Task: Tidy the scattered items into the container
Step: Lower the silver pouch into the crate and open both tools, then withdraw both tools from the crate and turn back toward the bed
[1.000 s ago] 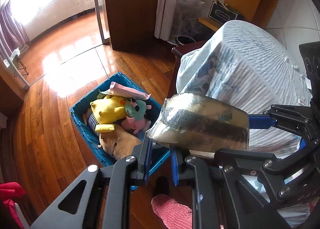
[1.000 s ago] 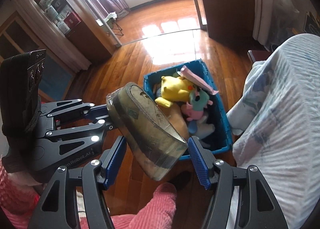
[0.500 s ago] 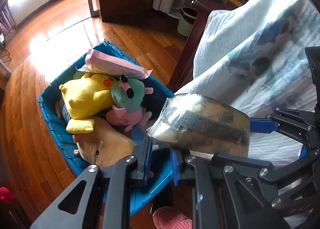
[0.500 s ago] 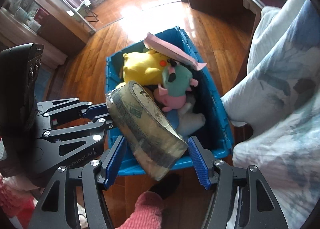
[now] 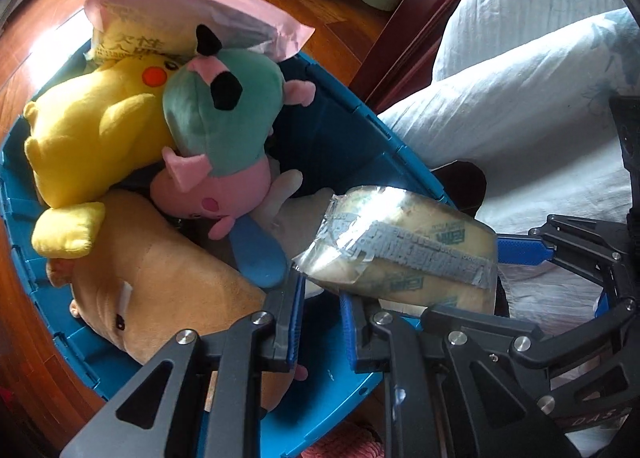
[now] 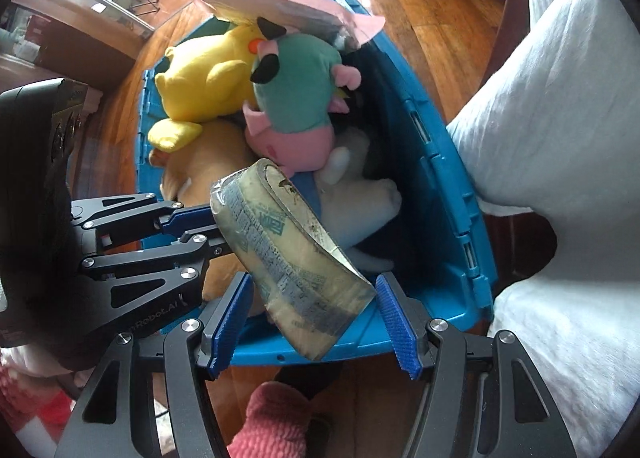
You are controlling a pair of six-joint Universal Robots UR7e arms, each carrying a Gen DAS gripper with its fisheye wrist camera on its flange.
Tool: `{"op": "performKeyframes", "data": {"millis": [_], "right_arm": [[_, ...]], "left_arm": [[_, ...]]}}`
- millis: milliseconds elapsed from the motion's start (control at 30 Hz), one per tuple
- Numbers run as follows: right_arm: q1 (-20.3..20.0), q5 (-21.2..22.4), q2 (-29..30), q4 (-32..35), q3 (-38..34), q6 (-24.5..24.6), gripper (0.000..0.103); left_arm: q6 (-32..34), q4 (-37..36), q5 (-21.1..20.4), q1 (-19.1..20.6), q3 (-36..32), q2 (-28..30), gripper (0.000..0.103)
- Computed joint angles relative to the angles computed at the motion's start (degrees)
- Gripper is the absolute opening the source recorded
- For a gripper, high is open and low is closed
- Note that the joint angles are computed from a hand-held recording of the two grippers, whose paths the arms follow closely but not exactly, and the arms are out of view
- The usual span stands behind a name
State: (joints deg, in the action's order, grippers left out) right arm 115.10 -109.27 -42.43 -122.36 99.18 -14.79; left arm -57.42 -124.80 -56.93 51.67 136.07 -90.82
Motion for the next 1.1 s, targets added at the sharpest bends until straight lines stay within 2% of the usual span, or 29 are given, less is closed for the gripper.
{"op": "performKeyframes", "data": {"millis": [200,467,567,600,633,1100], "right_arm": [[-1.1,-3.3,2.4,1.4,0.0,1.0,0.063],[-1.3,-7.1,4.0,2.5,-0.4,2.5,0.062],[-1.2,-8.2,4.6,2.6,-0.4,3.5,0.062],[-1.1,-8.7,4.6,2.8,-0.4,3.9,0.062],[-1.1,-9.2,4.7,3.0,-0.4,4.4,0.062],[-0.1,-9.6,3.1,1.8,1.1,4.6,0.063]], "left_arm": [[3.3,-6.3,-3.0,4.2,1.7,4.1,0.017],[1.2,-5.4,-5.5,6.6,1.6,5.4,0.019],[0.3,-3.8,-5.8,6.5,1.6,5.3,0.05],[-0.1,-3.1,-5.6,6.3,1.6,5.2,0.065],[-0.4,-3.0,-5.4,6.0,1.9,4.8,0.067],[-5.0,4.4,-3.6,2.2,1.9,1.6,0.067]]}}
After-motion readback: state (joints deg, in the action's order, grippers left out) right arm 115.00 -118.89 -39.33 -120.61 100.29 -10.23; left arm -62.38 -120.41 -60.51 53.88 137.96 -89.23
